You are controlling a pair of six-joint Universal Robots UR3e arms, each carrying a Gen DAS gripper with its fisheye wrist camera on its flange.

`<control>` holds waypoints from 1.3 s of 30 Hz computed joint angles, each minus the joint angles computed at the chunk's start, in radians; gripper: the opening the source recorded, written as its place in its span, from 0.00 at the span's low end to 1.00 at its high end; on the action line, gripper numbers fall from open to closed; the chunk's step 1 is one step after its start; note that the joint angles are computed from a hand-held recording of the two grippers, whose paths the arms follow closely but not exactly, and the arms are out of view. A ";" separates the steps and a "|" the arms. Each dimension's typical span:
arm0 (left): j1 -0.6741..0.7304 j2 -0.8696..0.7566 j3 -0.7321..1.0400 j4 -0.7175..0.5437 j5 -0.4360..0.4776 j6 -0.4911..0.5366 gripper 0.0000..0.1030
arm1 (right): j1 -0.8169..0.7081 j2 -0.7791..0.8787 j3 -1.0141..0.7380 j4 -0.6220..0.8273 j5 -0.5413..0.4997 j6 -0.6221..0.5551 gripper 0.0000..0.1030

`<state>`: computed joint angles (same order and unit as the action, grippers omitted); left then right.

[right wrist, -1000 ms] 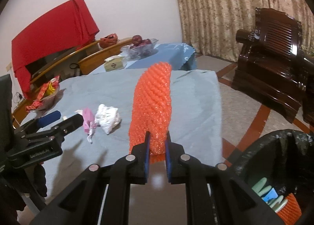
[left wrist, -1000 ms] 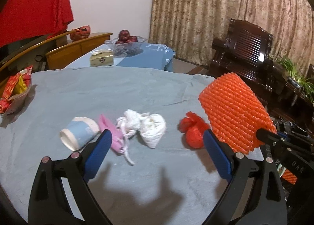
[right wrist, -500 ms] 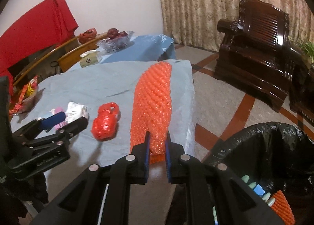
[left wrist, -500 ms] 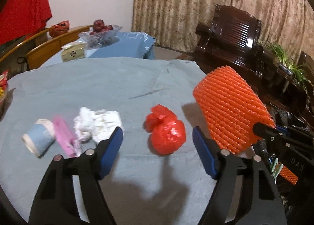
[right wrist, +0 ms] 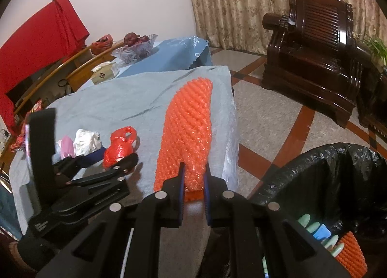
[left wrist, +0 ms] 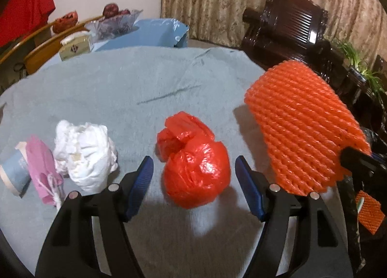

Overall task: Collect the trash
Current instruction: 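Grasp the red plastic bag with the left gripper while the right gripper holds the net, then carry the red bag and orange net over the trash bin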

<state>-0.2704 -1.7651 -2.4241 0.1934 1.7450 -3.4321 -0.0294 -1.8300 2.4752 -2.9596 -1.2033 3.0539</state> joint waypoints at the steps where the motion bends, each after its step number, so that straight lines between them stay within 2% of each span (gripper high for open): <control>1: 0.007 -0.001 0.002 -0.004 -0.006 0.003 0.60 | -0.001 0.001 0.000 -0.001 0.001 0.001 0.13; 2: 0.015 0.004 -0.003 -0.005 -0.019 0.007 0.47 | -0.001 0.001 0.000 -0.001 0.001 0.001 0.13; 6: 0.013 0.038 -0.015 -0.012 -0.024 0.009 0.41 | -0.002 0.000 -0.002 0.002 0.002 -0.003 0.13; 11: -0.009 0.143 -0.039 -0.051 -0.002 -0.008 0.40 | -0.002 -0.013 -0.001 0.004 0.003 -0.003 0.13; 24: -0.136 0.445 0.020 -0.390 0.114 -0.105 0.39 | 0.020 -0.186 -0.018 0.132 0.002 0.011 0.13; 34: -0.263 0.532 0.062 -0.515 0.199 -0.171 0.39 | -0.030 -0.421 -0.011 0.358 0.025 -0.034 0.13; 39: -0.368 0.545 0.089 -0.577 0.266 -0.237 0.39 | -0.038 -0.474 -0.020 0.421 0.027 -0.043 0.13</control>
<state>-0.6383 -1.2199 -2.3354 -0.3832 2.0107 -3.6691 -0.0676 -2.3044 2.4548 -2.5388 -1.1760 3.0107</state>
